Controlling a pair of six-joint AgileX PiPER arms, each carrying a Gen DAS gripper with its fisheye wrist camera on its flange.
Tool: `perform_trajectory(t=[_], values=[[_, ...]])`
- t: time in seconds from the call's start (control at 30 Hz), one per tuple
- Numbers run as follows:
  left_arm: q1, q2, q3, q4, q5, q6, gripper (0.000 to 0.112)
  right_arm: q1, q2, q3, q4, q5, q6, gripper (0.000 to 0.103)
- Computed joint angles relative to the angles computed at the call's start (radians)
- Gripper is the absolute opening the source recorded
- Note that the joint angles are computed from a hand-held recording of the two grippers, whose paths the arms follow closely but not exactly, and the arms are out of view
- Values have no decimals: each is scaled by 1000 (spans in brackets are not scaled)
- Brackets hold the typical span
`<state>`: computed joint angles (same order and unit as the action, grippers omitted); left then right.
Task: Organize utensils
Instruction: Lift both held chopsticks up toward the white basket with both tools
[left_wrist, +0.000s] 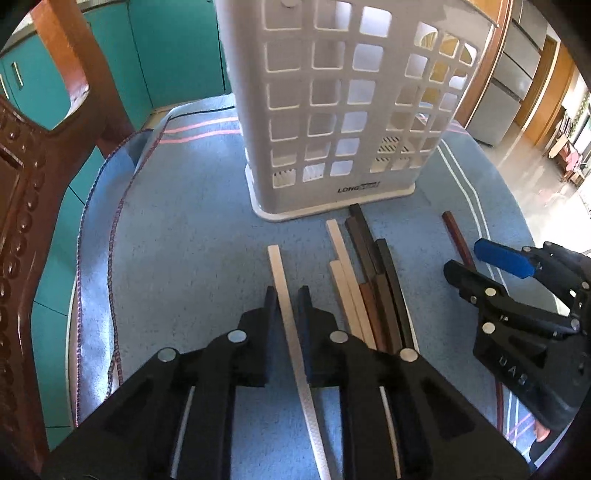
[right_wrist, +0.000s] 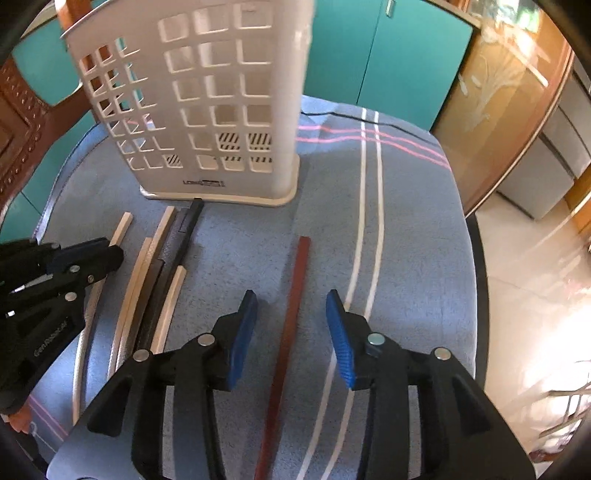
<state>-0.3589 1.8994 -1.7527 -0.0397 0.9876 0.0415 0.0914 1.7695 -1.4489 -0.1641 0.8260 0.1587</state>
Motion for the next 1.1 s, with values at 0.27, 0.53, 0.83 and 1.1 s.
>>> perform_trajectory(t=[0.27,0.53,0.83,1.1], values=[[11,56,-80,-43,19,-36,8,-39,-8,-2,161,-36,-135,6],[80,-125,-28,-186,-20,94,7,-174,-227,17,478,-22,-417,7],[172,-346,-107,-423,-33,223,7,-347,-385,-104,829,87,-618,7],[264,-374,-162,-597,-308,192,7,-371,-326,-303,926,-24,-542,7]])
